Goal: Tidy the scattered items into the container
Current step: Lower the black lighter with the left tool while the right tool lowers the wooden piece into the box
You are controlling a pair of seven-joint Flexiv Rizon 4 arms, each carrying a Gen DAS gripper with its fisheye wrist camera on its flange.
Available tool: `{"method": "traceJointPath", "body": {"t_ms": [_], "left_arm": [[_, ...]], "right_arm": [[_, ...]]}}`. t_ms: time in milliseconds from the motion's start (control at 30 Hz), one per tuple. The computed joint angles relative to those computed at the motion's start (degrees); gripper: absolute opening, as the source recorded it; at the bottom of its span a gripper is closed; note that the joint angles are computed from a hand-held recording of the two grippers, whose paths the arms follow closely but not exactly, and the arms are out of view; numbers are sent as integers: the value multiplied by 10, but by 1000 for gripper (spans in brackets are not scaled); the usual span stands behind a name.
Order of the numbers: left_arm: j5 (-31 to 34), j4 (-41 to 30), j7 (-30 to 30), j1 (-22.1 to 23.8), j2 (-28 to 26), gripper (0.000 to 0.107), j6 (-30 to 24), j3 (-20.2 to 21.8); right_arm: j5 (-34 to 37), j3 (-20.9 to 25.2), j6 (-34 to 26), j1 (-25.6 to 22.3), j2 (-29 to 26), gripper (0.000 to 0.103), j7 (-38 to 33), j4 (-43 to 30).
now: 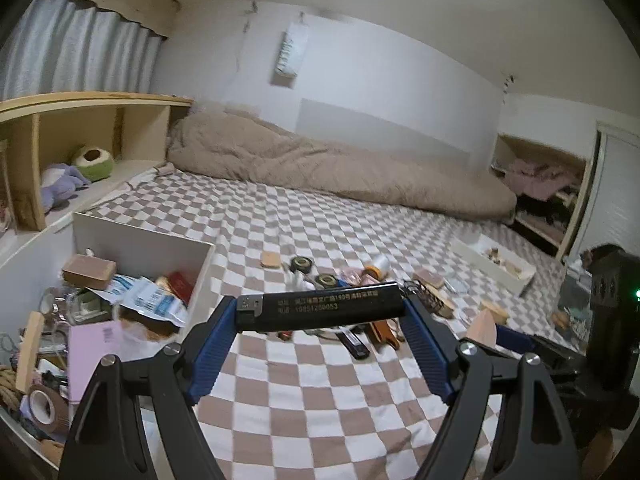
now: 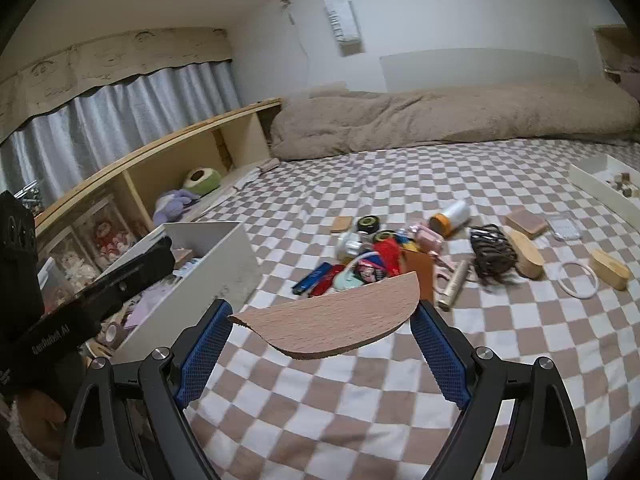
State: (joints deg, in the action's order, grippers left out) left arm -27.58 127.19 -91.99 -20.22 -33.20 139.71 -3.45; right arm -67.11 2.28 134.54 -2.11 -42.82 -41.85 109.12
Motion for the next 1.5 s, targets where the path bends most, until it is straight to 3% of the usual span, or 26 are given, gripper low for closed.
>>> {"method": "traceJointPath", "body": {"t_ms": [333,600,867,1067,1200,1500], "left_arm": [[-6,56,-36,38,23,81,48,19],[-49,99,-60,63,26,81,76,34],[-35,134,-107,107,24,81,82,44],[-40,146,-110,118,25,81,81,55],[-76,149,-90,107,25,81,82,60],[-53,158,-111,127,24,81,90,59]], "right_arm": [[-16,15,10,37,6,91,19,-17],[-93,-1,17,77,-6,91,90,-66],[-175,-56,31,141,-20,91,184,-135],[-207,-92,38,183,-32,91,227,-178],[-244,-132,58,210,-52,91,293,-234],[-291,-228,97,275,-100,91,425,-364]]}}
